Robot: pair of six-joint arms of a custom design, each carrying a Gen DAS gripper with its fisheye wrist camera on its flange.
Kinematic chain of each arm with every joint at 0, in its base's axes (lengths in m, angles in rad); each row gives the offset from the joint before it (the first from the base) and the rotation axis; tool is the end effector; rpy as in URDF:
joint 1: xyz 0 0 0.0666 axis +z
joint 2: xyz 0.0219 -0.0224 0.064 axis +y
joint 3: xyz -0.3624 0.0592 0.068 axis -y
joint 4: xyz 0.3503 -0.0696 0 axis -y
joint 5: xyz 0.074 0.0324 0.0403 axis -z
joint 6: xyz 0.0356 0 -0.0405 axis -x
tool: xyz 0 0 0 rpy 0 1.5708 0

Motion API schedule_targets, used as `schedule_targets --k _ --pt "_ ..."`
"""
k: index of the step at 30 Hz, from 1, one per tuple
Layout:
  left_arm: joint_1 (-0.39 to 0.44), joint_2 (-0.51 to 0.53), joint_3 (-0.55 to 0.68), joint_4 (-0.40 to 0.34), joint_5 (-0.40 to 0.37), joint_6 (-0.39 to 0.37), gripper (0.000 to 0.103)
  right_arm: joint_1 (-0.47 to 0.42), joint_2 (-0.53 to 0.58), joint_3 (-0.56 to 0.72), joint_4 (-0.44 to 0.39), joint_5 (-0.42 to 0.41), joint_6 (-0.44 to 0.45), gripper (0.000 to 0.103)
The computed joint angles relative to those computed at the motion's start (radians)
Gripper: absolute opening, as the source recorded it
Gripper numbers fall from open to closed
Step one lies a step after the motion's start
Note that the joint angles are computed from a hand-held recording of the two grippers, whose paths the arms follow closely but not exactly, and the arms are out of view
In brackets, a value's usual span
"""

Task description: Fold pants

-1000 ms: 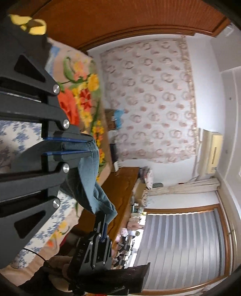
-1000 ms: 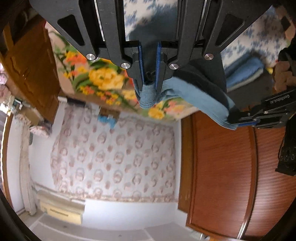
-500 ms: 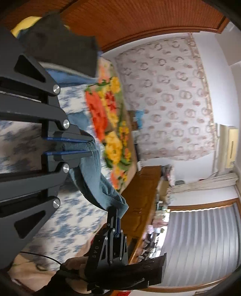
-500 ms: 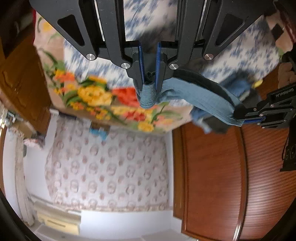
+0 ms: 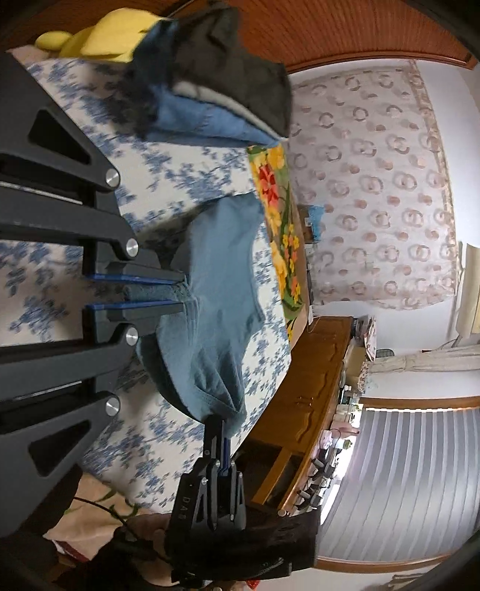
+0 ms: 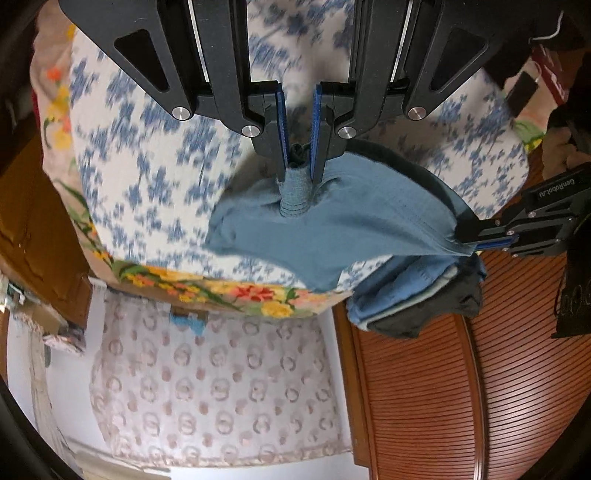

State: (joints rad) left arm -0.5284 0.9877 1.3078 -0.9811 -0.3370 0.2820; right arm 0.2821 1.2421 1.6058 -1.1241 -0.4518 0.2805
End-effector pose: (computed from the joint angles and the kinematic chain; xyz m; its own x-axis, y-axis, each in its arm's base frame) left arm 0.2617 -0.1396 0.5146 -0.5789 0.0339 -0.8147 0.0930 0.9954 -0.0247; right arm 0.3544 0.1185 0.5469 -0.4827 -0.3992 -0.7795 -0.7159 0.6926 0.0886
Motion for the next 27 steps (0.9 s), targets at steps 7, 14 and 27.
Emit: schedule_targets --k 7,14,27 --pt "-0.042 -0.059 -0.09 -0.008 0.01 0.103 0.005 -0.009 -0.078 -0.111 -0.02 -0.013 0.002 0.008" --pt "-0.045 -0.092 -0.167 -0.015 0.034 0.162 0.005 -0.006 -0.125 -0.194 -0.019 -0.013 -0.009 0.008" --pt "-0.036 -0.091 -0.222 -0.023 0.017 0.199 0.025 0.004 -0.14 -0.253 0.005 0.029 -0.012 0.009"
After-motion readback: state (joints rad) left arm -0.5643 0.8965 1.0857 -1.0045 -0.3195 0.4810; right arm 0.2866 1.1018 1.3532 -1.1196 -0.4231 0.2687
